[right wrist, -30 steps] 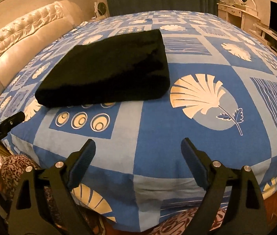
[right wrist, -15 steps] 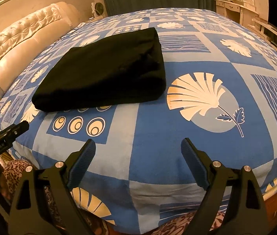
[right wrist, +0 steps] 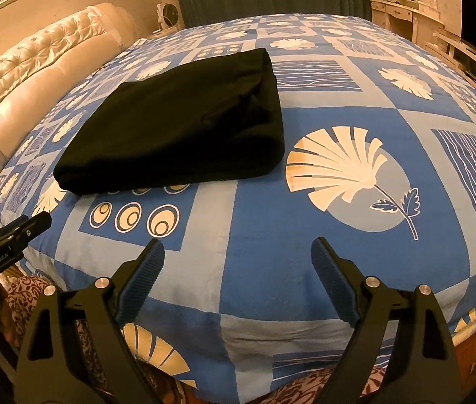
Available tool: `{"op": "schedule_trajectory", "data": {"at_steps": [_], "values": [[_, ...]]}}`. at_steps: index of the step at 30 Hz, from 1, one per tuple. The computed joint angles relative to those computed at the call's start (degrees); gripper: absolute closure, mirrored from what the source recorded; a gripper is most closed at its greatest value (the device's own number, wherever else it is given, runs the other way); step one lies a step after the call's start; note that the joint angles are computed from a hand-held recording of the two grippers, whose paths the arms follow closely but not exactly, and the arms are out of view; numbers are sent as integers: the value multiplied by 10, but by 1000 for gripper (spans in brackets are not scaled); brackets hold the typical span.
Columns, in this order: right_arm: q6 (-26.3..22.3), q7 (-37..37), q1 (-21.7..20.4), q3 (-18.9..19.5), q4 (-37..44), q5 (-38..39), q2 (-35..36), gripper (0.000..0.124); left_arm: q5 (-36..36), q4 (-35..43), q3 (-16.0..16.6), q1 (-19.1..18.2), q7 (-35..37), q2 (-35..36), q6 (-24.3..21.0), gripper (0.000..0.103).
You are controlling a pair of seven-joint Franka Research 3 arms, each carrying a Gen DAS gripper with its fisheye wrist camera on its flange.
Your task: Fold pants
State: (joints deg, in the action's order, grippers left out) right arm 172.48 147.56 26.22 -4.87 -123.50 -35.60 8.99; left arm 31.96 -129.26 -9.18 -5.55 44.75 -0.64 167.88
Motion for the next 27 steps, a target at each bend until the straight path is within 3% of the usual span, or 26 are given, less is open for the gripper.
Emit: {"op": "schedule_trajectory", "data": {"at_steps": [17, 19, 27], "values": [[-1, -38, 0, 7, -1, 40, 5, 35, 64, 17, -1, 0, -47, -1, -33, 22], [-1, -43, 2, 6, -2, 45, 5, 35, 77, 22, -2, -1, -55, 0, -43, 16], [0, -67, -1, 10, -5, 77, 5, 35, 192, 33, -5, -1, -145, -8, -53, 16]]}}
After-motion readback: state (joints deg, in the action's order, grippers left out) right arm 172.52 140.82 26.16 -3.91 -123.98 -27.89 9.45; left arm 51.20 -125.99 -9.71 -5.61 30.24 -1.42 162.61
